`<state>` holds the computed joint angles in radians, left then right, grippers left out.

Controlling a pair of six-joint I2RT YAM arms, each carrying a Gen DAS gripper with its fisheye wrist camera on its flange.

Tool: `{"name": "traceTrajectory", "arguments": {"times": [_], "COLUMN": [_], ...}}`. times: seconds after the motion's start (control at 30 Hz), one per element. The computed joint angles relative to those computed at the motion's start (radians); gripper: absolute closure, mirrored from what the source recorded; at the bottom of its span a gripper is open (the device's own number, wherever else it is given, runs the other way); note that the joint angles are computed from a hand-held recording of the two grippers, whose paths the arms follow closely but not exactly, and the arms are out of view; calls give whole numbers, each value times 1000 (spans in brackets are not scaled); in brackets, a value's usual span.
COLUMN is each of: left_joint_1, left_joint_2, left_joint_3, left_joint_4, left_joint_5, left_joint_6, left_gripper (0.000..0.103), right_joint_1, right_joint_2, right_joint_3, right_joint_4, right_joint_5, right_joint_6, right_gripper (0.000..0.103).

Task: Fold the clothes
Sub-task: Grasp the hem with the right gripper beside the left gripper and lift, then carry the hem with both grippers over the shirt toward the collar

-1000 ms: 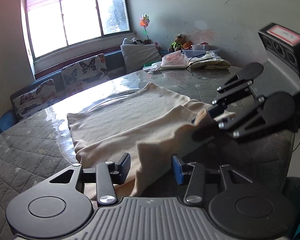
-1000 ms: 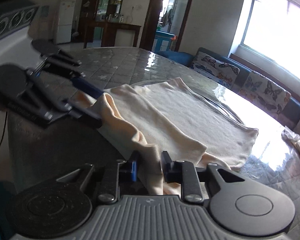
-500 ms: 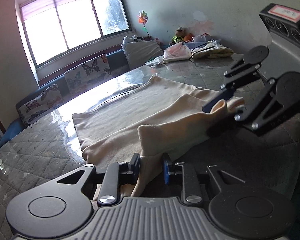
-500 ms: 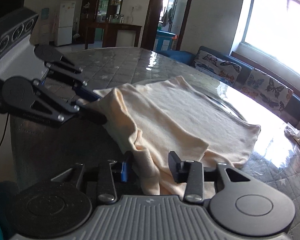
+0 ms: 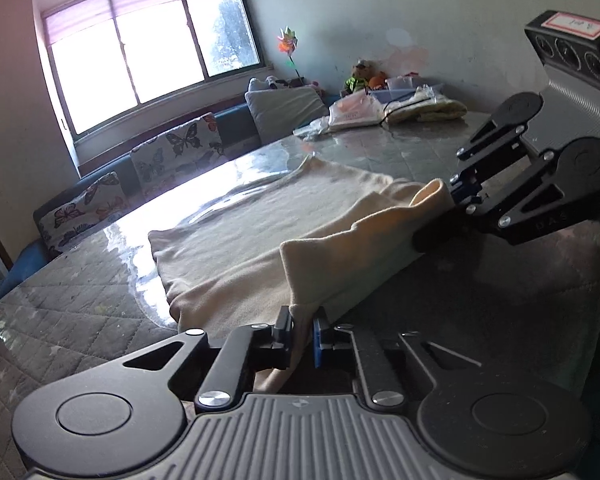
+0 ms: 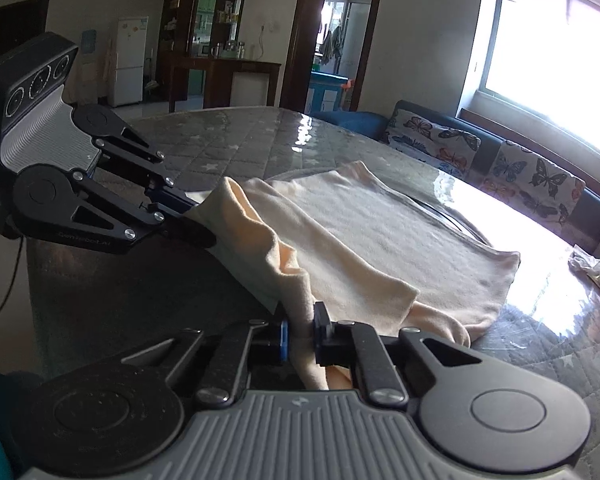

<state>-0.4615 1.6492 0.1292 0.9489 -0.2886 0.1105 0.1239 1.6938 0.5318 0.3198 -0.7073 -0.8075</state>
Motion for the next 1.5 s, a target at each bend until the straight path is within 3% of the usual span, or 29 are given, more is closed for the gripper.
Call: {"name": "traceTrajectory", "arguments": {"times": [0.2, 0.3, 0.37, 0.47, 0.53, 0.63, 0.67, 0.77, 0.9, 1.03, 1.17, 1.27, 1.43, 1.47, 1.5], "left_joint_1": [-73, -132, -201, -338, -448, -556, -566, -489, -296, -113, 1, 70, 150, 155, 156], "left_joint_2": [-185, -339, -484, -737, -852, -938, -933, -879, -722, -522, -243, -38, 207, 234, 250], "left_joint_3": [-52, -79, -92, -84, -58, -15, -5, 1, 34, 98, 215, 338, 520, 539, 544], "left_joint_4": [-101, -228, -374, -685, -874, -1049, -1059, -971, -781, -580, -385, -324, -356, -367, -368], "left_joint_5": [-68, -103, -154, -242, -321, -389, -403, -369, -265, -151, -119, -114, -110, -118, -124], "left_joint_6": [-37, -70, -100, -186, -257, -340, -337, -268, -143, -25, 53, 60, -19, -28, -32], "left_gripper": [94, 94, 94, 94, 94, 94, 94, 94, 94, 94, 94, 94, 94, 94, 94], "right_joint_1": [-52, -84, -121, -178, -236, -281, -293, -288, -248, -188, -102, -42, 18, 27, 30], "right_joint_2": [-108, -178, -241, -309, -349, -379, -385, -372, -320, -221, -75, 48, 229, 258, 272], "right_joint_3": [-18, -21, -16, 10, 54, 94, 108, 143, 204, 274, 366, 437, 503, 508, 495], "right_joint_4": [-105, -233, -373, -591, -814, -993, -1038, -1042, -942, -759, -563, -433, -264, -231, -192], "right_joint_5": [-82, -118, -151, -194, -226, -226, -223, -215, -217, -191, -105, -19, 90, 109, 129], "right_joint_6": [-38, -111, -194, -323, -454, -569, -597, -555, -395, -218, -53, 45, 184, 204, 213], "right_gripper": [94, 94, 94, 94, 94, 94, 94, 94, 94, 94, 94, 94, 92, 90, 81]}}
